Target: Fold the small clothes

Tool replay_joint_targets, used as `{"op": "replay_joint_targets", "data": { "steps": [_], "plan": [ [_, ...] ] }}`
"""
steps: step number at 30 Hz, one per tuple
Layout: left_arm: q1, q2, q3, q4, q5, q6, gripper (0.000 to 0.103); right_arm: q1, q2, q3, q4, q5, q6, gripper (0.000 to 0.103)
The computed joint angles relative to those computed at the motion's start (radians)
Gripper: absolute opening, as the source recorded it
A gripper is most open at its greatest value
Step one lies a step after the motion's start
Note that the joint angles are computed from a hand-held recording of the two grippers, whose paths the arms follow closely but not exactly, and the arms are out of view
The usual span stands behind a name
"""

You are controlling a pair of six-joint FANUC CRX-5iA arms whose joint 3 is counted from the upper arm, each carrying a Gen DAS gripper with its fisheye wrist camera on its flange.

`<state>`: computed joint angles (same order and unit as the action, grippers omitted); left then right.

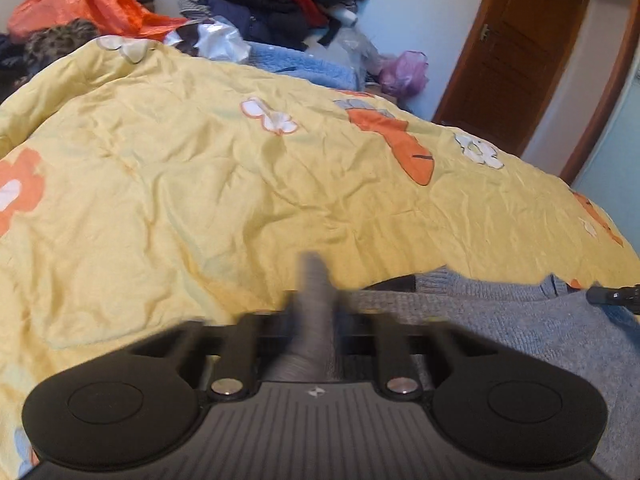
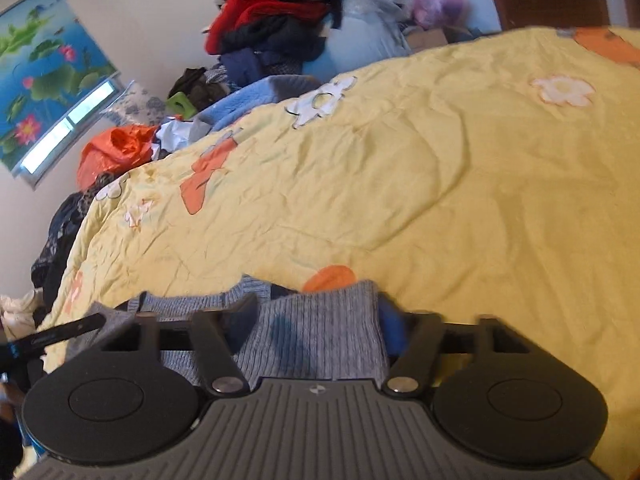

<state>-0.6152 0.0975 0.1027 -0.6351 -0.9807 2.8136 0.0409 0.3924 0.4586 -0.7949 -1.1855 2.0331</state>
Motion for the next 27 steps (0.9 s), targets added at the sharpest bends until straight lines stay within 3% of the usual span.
{"op": "replay_joint_targets", "data": {
  "steps": [1,5,7,9,11,12,14,16,17,18,19,20,23,27],
  "plan": [
    [-0.014,0.001,0.009,-0.029,-0.010,-0.004,0.008,-0.005,0.012,0.017,-0.011,-0.029,-0.005,0.013],
    [-0.079,0.025,0.071,-0.160,-0.129,-0.012,0.006,-0.045,-0.028,-0.030,-0.109,0.057,0.059,0.010],
    [-0.051,0.053,0.085,-0.142,-0.193,0.022,0.006,-0.055,-0.026,-0.042,-0.121,0.119,0.028,0.010],
    [-0.043,0.042,0.057,-0.149,-0.178,0.071,0.006,-0.038,0.000,-0.034,-0.066,0.136,-0.045,0.010],
    [-0.080,0.037,0.067,-0.190,-0.219,0.111,0.009,-0.043,0.001,-0.050,-0.075,0.132,-0.055,0.011],
    [-0.113,0.035,0.074,-0.230,-0.249,0.132,0.009,-0.044,-0.012,-0.064,-0.077,0.142,-0.058,0.017],
    [-0.197,0.043,0.112,-0.323,-0.363,0.147,0.011,-0.040,-0.058,-0.101,-0.049,0.180,-0.070,0.022],
    [-0.270,0.046,0.141,-0.389,-0.432,0.165,0.018,-0.042,-0.130,-0.161,-0.051,0.226,0.012,0.031],
    [-0.291,0.037,0.141,-0.396,-0.414,0.171,0.040,-0.042,-0.175,-0.202,-0.058,0.247,0.062,0.044],
    [-0.303,0.034,0.143,-0.395,-0.385,0.173,0.075,-0.042,-0.214,-0.235,-0.076,0.254,0.112,0.067],
    [-0.315,0.050,0.160,-0.399,-0.379,0.176,0.089,-0.041,-0.243,-0.257,-0.096,0.244,0.155,0.079],
    [-0.331,0.077,0.184,-0.418,-0.375,0.171,0.092,-0.028,-0.261,-0.270,-0.096,0.235,0.184,0.094],
    [-0.309,0.166,0.255,-0.373,-0.314,0.028,0.093,0.074,-0.303,-0.331,0.017,0.305,0.224,0.085],
    [-0.230,0.254,0.312,-0.230,-0.346,-0.091,0.094,0.204,-0.283,-0.407,0.263,0.437,0.106,0.081]
  ]
}}
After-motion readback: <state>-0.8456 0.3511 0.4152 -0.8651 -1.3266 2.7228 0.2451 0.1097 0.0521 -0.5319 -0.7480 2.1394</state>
